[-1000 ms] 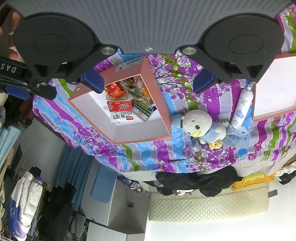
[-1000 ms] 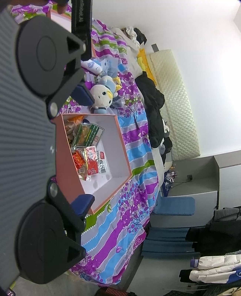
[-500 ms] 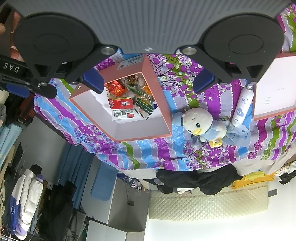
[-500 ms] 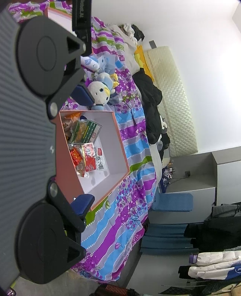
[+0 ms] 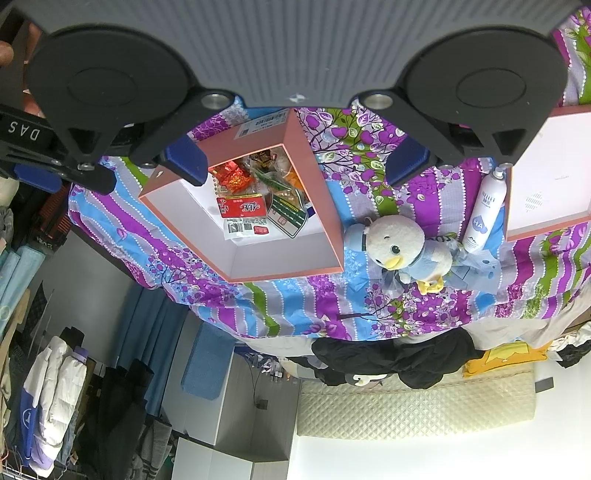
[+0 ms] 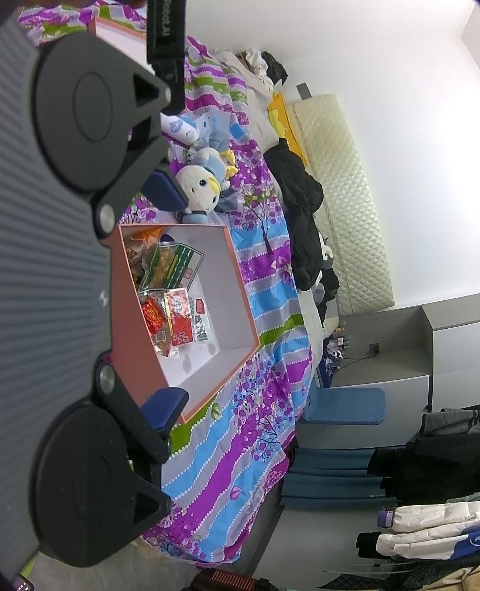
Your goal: Organize snacks
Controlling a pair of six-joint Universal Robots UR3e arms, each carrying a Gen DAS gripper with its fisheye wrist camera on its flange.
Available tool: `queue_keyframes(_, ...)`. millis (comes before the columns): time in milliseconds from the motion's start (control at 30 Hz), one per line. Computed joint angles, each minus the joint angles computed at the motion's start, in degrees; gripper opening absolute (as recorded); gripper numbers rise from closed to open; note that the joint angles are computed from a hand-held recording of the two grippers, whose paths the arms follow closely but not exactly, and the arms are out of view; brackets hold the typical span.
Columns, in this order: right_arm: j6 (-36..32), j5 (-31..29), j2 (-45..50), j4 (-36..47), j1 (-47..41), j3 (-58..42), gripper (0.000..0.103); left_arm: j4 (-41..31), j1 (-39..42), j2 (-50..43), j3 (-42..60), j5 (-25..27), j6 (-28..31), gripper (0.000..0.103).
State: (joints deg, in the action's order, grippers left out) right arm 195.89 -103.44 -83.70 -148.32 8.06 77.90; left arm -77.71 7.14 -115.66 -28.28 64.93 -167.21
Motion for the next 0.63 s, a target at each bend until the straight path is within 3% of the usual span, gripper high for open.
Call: queue_keyframes(633, 0.4, -0.9, 0.9, 0.2, 1.3, -0.8, 0.103, -0.4, 0.4, 0.2, -0.2, -0.2, 0.1, 0.103)
